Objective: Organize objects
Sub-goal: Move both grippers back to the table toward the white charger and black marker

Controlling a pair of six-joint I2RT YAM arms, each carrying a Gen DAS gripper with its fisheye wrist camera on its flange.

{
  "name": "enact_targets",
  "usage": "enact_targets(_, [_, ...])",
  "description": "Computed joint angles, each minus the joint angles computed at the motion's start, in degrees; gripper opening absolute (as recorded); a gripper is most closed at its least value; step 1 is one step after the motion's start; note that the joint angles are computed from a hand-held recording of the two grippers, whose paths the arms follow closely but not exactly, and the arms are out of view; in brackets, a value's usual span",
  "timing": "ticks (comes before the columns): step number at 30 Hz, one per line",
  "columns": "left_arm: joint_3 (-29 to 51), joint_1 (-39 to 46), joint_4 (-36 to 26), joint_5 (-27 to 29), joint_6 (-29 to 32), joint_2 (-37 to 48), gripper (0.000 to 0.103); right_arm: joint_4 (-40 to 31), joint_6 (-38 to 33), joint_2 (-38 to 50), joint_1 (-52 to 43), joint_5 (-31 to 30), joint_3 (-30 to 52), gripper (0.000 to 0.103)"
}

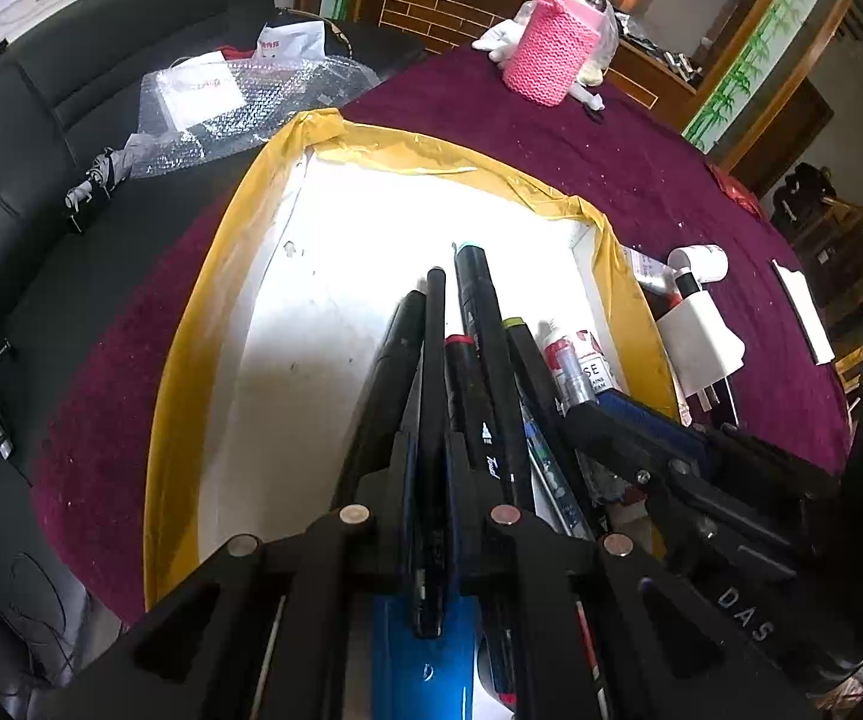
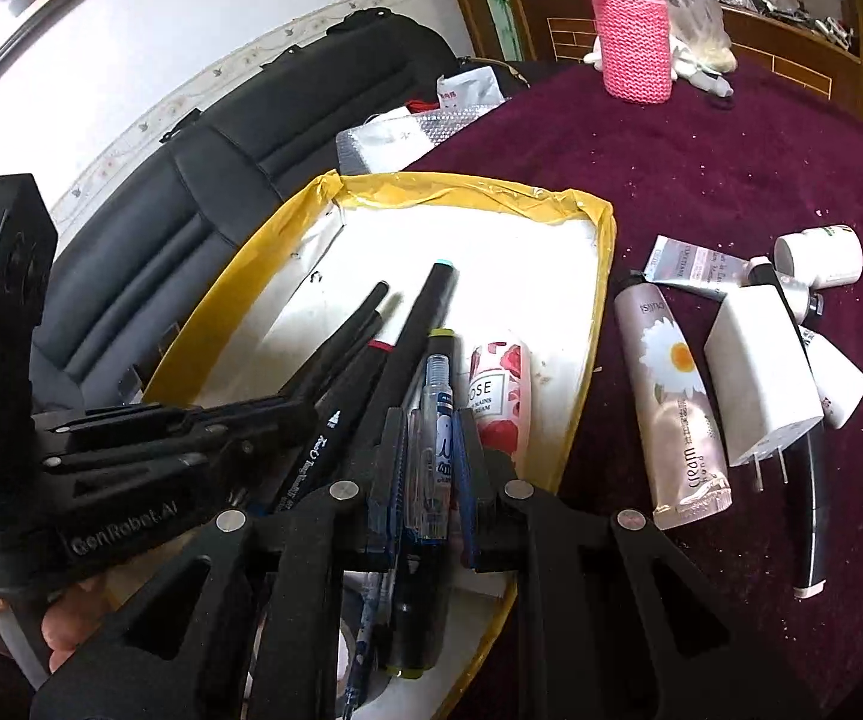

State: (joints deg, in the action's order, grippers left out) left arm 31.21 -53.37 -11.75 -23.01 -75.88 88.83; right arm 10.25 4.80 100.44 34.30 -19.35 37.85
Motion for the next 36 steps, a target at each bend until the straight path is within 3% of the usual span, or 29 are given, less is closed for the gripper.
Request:
enact_targets(3, [-0.1,-1.6,-0.9,-1.5,-1.6,-0.5,0.013,-0.2,1.0,0.2,-1.1,-1.9,0.3,0.016])
enact_targets(5, [0.9,-4.4,-3.8,-4.8,-3.6,-1.0,0.03,-1.2,1.5,0.4,-1.9,-3.7,0.8,0.017])
enact_targets(6, [1.6,-6.0,-5.5,-6.4,-5.0,-1.3,0.047,-1.9,1.8,0.3,-2.5,-5.1,0.9,0.023])
enact_targets(7, [2.4,-8.1,-7.5,-8.6,-6.8,-1.8,0.057,-2.3,2.0,-0.3,-3.2,-6.5,0.5,0.028])
enact_targets(8, [3.1,-9.9,-9.0,-10.6,-8.4,-2.0,0.059,-1.9,2.4,-1.1,-3.6,-7.4,-0.3,0.034])
enact_targets(12, [5.9,-15.7,-9.7,-14.9,-11.0,-0.6,0.06,-0.1,0.6,-9.2,-8.2,-13.0,-7.6,0.038])
enact_targets(17, [10.4,-18.4,-5.6,-16.5,-10.8,4.5,0.06,-4.5,-6.9,-14.2,-20.7,-19.5,-12.1,0.037])
enact_targets(23, [14.8,-19.5,-5.6,-15.0,-8.9,8.2,0.06,-6.1,-13.6,-6.8,-28.1,-10.5,-7.2,0.037])
enact_targets(28, [16.4,-20.7,-7.6,-16.1,-10.0,8.0,0.06,-9.3,-14.9,1.4,-26.5,-8.4,0.9,0.037])
enact_targets(31, [17.7,-20.0,-7.8,-15.6,-9.3,8.5,0.06,-8.4,-15.8,2.9,-23.4,-2.4,2.8,0.037])
enact_targets(33, [18.9,-18.9,-7.6,-14.4,-7.6,9.3,0.06,-8.1,-15.5,2.9,-23.8,-1.9,2.9,0.019])
enact_targets(36, [21.8,-16.5,-7.2,-12.1,-4.2,10.9,0.06,-8.9,-16.0,0.7,-25.9,-3.9,0.7,0.015])
